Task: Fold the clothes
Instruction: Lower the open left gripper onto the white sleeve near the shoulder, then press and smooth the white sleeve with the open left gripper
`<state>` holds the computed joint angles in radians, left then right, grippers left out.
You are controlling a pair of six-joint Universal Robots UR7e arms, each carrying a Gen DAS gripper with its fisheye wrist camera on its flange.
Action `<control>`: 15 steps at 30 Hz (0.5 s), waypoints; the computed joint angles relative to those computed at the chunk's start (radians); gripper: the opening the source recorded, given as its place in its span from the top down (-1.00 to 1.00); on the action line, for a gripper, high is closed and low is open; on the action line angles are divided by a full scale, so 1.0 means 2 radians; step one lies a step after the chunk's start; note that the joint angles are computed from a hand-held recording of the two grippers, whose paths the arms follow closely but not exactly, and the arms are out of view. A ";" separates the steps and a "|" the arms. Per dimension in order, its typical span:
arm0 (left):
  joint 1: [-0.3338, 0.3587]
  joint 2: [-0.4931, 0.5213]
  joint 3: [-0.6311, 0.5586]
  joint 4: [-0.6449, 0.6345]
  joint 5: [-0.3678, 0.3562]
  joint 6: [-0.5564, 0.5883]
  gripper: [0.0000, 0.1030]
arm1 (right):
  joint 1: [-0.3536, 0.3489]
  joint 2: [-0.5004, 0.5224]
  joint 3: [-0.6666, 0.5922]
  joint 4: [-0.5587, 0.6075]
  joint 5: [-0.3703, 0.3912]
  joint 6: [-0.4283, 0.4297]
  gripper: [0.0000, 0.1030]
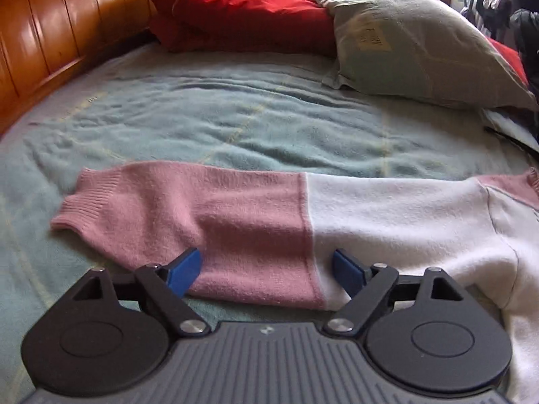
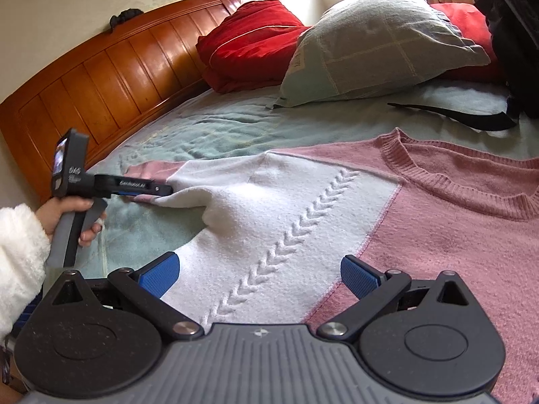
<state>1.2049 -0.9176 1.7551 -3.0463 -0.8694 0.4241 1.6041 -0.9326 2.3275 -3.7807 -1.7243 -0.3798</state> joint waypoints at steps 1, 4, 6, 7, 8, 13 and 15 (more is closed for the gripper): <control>-0.005 -0.010 0.011 0.005 -0.014 -0.002 -0.64 | -0.002 -0.001 0.000 0.000 0.002 0.003 -1.00; -0.022 -0.042 0.047 0.020 -0.056 -0.012 -0.64 | -0.004 -0.002 0.002 -0.003 0.007 0.007 -1.00; -0.034 -0.057 0.070 0.032 -0.079 -0.022 -0.64 | -0.004 -0.003 0.003 -0.005 0.009 0.007 -1.00; -0.039 -0.062 0.082 0.030 -0.092 -0.025 -0.63 | -0.004 -0.003 0.003 -0.005 0.011 0.006 -1.00; -0.043 -0.066 0.093 0.028 -0.104 -0.028 -0.61 | -0.003 -0.003 0.004 -0.006 0.012 0.005 -1.00; -0.041 -0.071 0.118 0.047 -0.161 -0.058 -0.31 | -0.004 -0.003 0.007 -0.015 0.022 0.000 -1.00; -0.033 -0.068 0.116 0.059 -0.174 -0.072 -0.24 | -0.006 -0.004 0.008 -0.014 0.028 -0.001 -1.00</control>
<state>1.1390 -1.0526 1.9864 -2.9277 -1.2172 0.2807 1.5911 -0.9416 2.3433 -3.8097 -1.6682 -0.3825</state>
